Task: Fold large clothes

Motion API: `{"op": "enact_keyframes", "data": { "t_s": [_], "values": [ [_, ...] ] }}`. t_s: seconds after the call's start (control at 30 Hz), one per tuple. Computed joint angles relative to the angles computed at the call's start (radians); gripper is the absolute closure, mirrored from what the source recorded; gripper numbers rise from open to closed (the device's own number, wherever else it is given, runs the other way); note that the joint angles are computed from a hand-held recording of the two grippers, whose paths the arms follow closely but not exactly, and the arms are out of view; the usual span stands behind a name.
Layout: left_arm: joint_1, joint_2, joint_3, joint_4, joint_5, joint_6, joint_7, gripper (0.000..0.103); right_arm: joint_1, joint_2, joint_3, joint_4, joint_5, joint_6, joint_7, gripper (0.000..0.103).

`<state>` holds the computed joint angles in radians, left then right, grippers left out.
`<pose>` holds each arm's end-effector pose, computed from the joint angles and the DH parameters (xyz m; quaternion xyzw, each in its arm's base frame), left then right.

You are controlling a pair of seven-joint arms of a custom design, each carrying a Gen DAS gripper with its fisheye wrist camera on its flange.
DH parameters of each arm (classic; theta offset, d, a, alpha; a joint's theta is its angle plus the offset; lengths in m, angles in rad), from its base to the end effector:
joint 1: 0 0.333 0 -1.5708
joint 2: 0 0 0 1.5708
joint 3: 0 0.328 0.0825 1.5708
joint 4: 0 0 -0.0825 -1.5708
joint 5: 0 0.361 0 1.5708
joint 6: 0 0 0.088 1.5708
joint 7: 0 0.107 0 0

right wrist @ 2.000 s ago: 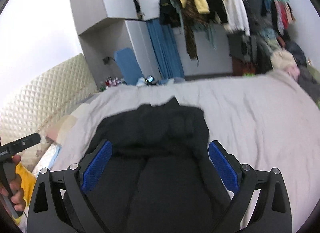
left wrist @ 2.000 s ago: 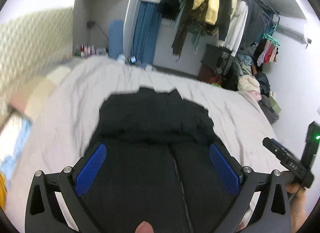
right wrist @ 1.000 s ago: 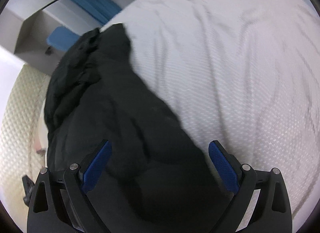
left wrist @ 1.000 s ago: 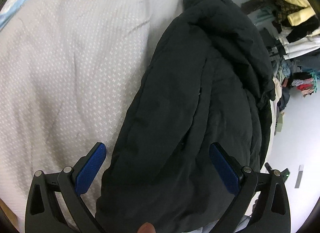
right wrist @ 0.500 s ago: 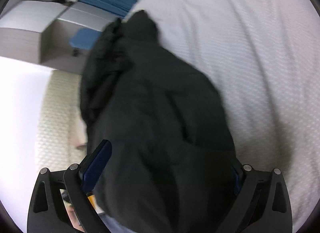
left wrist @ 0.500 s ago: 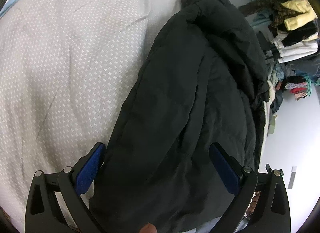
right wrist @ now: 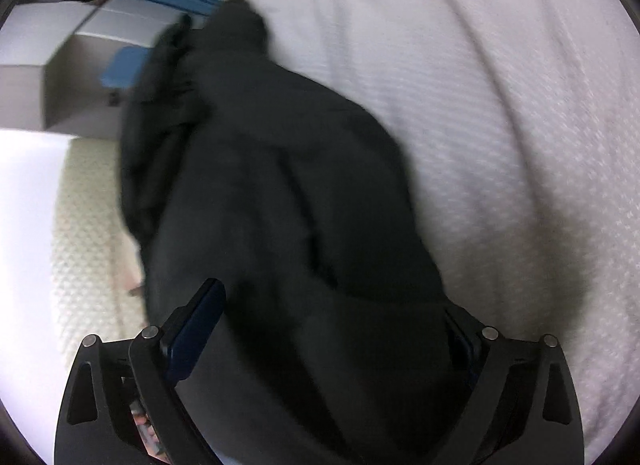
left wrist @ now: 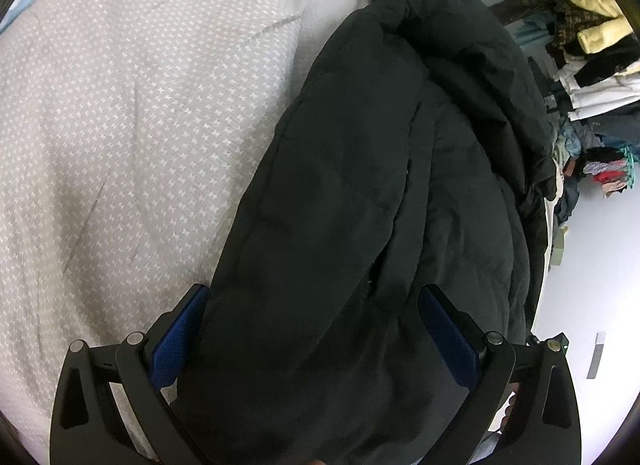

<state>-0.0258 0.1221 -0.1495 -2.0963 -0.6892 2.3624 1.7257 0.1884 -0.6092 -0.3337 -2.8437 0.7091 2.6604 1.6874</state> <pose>0.5539 -0.1042 0.4064 0.7262 -0.6319 0.2313 0.1411 0.3333 -0.0636 0.4115 -0.3425 0.8745 0.1066 0.3266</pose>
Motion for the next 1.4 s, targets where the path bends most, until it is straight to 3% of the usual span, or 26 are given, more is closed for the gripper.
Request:
{"op": "enact_keyframes", "data": {
  "t_s": [0.07, 0.17, 0.3, 0.4, 0.53, 0.6, 0.67, 0.8, 0.87, 1.0, 1.1, 1.17, 1.23, 1.4],
  "values": [
    [0.001, 0.009, -0.003, 0.009, -0.021, -0.002, 0.012, 0.002, 0.018, -0.006, -0.007, 0.003, 0.007, -0.011, -0.021, 0.006],
    [0.010, 0.005, -0.010, 0.008, -0.098, 0.001, 0.074, 0.002, 0.123, -0.029, -0.086, 0.017, 0.135, -0.001, -0.176, 0.005],
    [0.021, -0.014, -0.013, 0.000, -0.236, -0.011, 0.181, 0.003, 0.168, -0.076, -0.098, 0.027, 0.246, 0.010, -0.336, 0.005],
    [0.039, -0.034, -0.010, 0.003, -0.399, -0.086, 0.329, 0.007, 0.206, -0.101, -0.105, 0.039, 0.345, 0.033, -0.470, 0.005],
    [0.020, -0.037, -0.005, 0.008, -0.443, -0.083, 0.374, 0.007, 0.228, -0.117, -0.107, 0.056, 0.467, 0.032, -0.623, 0.005],
    [0.001, -0.011, -0.011, 0.028, -0.398, -0.056, 0.312, 0.010, 0.211, -0.091, -0.079, 0.063, 0.494, 0.038, -0.634, 0.005],
    [0.001, 0.014, -0.006, 0.040, -0.347, -0.058, 0.254, 0.021, 0.171, -0.052, -0.052, 0.068, 0.480, 0.017, -0.595, 0.006],
    [0.006, 0.061, -0.015, 0.073, -0.306, -0.066, 0.201, 0.028, 0.048, 0.057, 0.030, 0.086, 0.357, -0.047, -0.408, 0.009],
    [0.003, 0.069, -0.025, 0.078, -0.299, -0.056, 0.210, 0.032, 0.001, 0.094, 0.055, 0.095, 0.284, -0.088, -0.328, 0.015],
    [-0.003, 0.092, -0.041, 0.106, -0.289, -0.055, 0.221, 0.045, 0.006, 0.121, 0.062, 0.117, 0.302, -0.093, -0.372, 0.024],
    [-0.003, 0.102, -0.051, 0.111, -0.306, -0.044, 0.250, 0.056, 0.026, 0.102, 0.068, 0.124, 0.360, -0.075, -0.459, 0.042],
    [0.005, 0.089, -0.054, 0.099, -0.327, -0.047, 0.286, 0.069, 0.032, 0.083, 0.081, 0.122, 0.380, -0.052, -0.502, 0.067],
    [0.016, 0.067, -0.050, 0.078, -0.359, -0.053, 0.329, 0.078, 0.040, 0.051, 0.102, 0.117, 0.394, -0.015, -0.529, 0.079],
    [0.004, 0.055, -0.040, 0.062, -0.345, -0.027, 0.326, 0.088, 0.105, -0.009, 0.077, 0.100, 0.498, 0.077, -0.654, 0.091]
  ]
}}
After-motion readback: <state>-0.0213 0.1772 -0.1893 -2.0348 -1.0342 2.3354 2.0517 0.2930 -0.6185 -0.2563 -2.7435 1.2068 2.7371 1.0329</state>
